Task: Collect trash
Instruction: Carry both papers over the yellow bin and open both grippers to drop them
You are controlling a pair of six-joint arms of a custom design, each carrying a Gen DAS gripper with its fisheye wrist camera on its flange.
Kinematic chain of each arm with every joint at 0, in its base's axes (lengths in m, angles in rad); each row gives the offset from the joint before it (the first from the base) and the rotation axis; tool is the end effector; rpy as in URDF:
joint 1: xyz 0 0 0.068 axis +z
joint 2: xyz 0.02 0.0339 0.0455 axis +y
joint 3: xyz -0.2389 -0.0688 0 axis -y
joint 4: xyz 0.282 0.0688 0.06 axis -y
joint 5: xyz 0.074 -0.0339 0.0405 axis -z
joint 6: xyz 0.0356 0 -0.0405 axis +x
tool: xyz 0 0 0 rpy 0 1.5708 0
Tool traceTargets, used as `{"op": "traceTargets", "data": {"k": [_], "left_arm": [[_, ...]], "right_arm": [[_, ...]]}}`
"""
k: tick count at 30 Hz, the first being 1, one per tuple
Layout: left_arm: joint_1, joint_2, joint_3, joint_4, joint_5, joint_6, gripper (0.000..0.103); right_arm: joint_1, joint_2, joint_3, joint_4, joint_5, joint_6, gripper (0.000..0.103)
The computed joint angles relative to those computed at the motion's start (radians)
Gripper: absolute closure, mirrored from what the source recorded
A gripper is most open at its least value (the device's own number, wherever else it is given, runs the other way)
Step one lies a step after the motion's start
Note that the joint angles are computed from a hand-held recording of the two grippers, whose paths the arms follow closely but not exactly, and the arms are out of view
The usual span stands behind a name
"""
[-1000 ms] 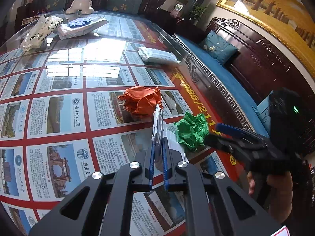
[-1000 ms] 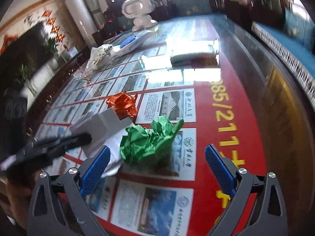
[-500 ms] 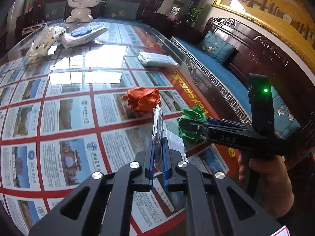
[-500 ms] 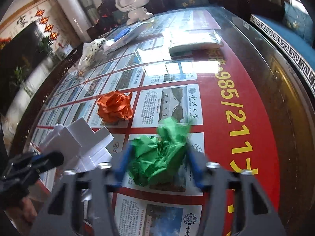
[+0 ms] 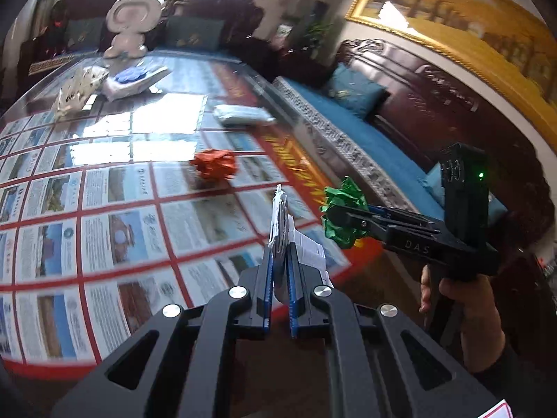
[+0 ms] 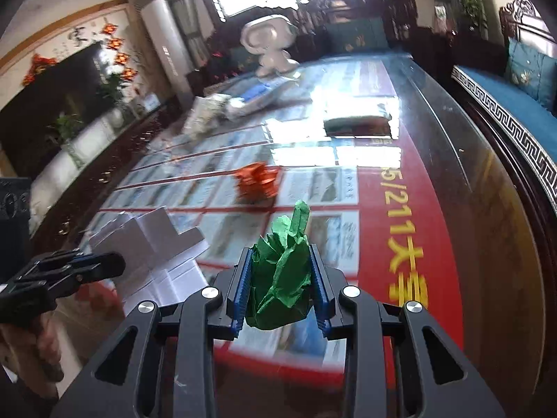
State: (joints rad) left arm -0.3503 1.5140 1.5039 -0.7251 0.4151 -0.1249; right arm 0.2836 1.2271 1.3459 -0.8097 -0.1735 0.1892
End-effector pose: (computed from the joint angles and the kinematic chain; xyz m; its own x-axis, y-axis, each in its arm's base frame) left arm 0.3408 -0.1398 0.3377 -0.6992 0.1341 -0.7022 0.5119 0.7796 -0.3608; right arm 0.2829 0.0889 0.3619 -0.6767 -0.0043 -0.7362 -0.2811 0.9257 0.2530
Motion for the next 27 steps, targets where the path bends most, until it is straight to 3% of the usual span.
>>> {"op": "traceTargets", "data": {"k": [5, 9, 11, 15, 19, 22, 25, 27], "left_arm": [[-0.039, -0.271, -0.180, -0.074, -0.008, -0.010, 0.095], [-0.102, -0.510, -0.334, -0.159, -0.036, -0.020, 0.095], [-0.157, -0.630, -0.414, -0.212, -0.062, -0.040, 0.095], [-0.319, -0.856, -0.582, -0.310, -0.159, -0.116, 0.095], [-0.552, -1.029, -0.776, -0.361, -0.264, -0.299, 0.095], [-0.687, -1.091, -0.900, -0.342, -0.330, -0.412, 0.095], [-0.753, -1.098, -1.013, -0.292, -0.337, -0.461, 0.093], [-0.789, -1.051, -1.059, -0.254, -0.369, -0.465, 0.069]], "right_arm": [[0.112, -0.265, -0.116, -0.118, 0.028, 0.024, 0.072], [0.339, -0.498, -0.192, -0.266, 0.159, 0.126, 0.072], [0.590, -0.584, -0.228, -0.340, 0.368, 0.293, 0.072], [1.093, -0.699, -0.324, -0.502, 0.641, 0.668, 0.072], [1.589, -0.697, -0.450, -0.682, 0.866, 1.256, 0.072], [1.745, -0.664, -0.540, -0.732, 0.883, 1.515, 0.071], [1.789, -0.676, -0.639, -0.699, 0.852, 1.613, 0.071], [1.785, -0.663, -0.687, -0.674, 0.821, 1.628, 0.071]]}}
